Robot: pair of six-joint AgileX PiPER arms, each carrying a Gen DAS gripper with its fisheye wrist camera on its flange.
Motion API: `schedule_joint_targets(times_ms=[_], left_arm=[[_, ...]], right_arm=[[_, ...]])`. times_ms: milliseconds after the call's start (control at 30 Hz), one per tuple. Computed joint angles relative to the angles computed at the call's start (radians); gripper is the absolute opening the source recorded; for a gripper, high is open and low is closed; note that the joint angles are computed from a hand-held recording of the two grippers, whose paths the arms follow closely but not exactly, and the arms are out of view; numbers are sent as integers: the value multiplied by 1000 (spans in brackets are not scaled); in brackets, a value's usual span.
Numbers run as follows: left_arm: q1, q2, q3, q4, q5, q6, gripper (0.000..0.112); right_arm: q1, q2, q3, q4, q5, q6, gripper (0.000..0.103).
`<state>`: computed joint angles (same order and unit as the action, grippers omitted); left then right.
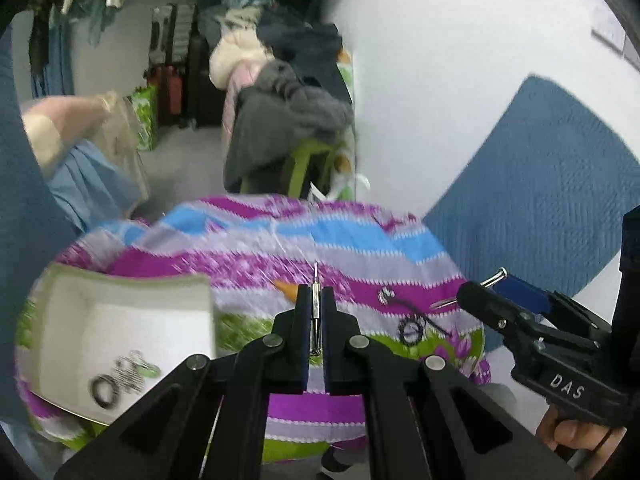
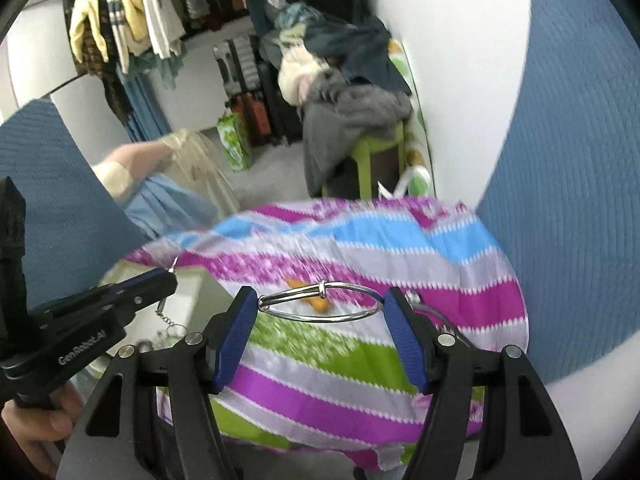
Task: Organize jewelry
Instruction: 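Carry the hoop and pin over the white box and open both grippers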
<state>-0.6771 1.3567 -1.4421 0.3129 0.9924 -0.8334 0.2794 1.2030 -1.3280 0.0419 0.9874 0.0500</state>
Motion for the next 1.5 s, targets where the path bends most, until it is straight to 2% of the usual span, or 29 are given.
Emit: schedule_joint_targets(times_ms=[300, 433, 667, 833, 933, 1033, 1300, 1433, 1467, 1500], left_arm=[[219, -150, -71, -102, 136, 237, 2], [422, -231, -24, -246, 132, 398, 2], [837, -325, 149, -577, 128, 776, 2], [1001, -337, 289, -705, 112, 982, 2], [1029, -329, 370, -737, 76, 1051, 2], [1044, -303, 453, -756, 34, 1109, 2], [1030, -261, 627, -777, -67, 1176, 4], [1027, -259, 633, -765, -63, 1149, 5], [1019, -256, 620, -749, -56, 1134, 12], [1004, -251, 607, -728, -54, 1111, 28]], right_arm=[[332, 95, -215, -303, 54, 341, 63], [480, 160, -251, -425, 62, 478, 63], [613, 231, -192, -542, 17, 683, 63], [668, 271, -86, -558, -32, 772, 59], [694, 303, -31, -561, -65, 799, 58], [676, 349, 1, -482, -114, 763, 48], [657, 382, 66, -412, -158, 740, 48], [647, 358, 78, -404, -164, 730, 48], [643, 355, 71, -400, -162, 723, 48], [641, 348, 68, -400, -159, 719, 48]])
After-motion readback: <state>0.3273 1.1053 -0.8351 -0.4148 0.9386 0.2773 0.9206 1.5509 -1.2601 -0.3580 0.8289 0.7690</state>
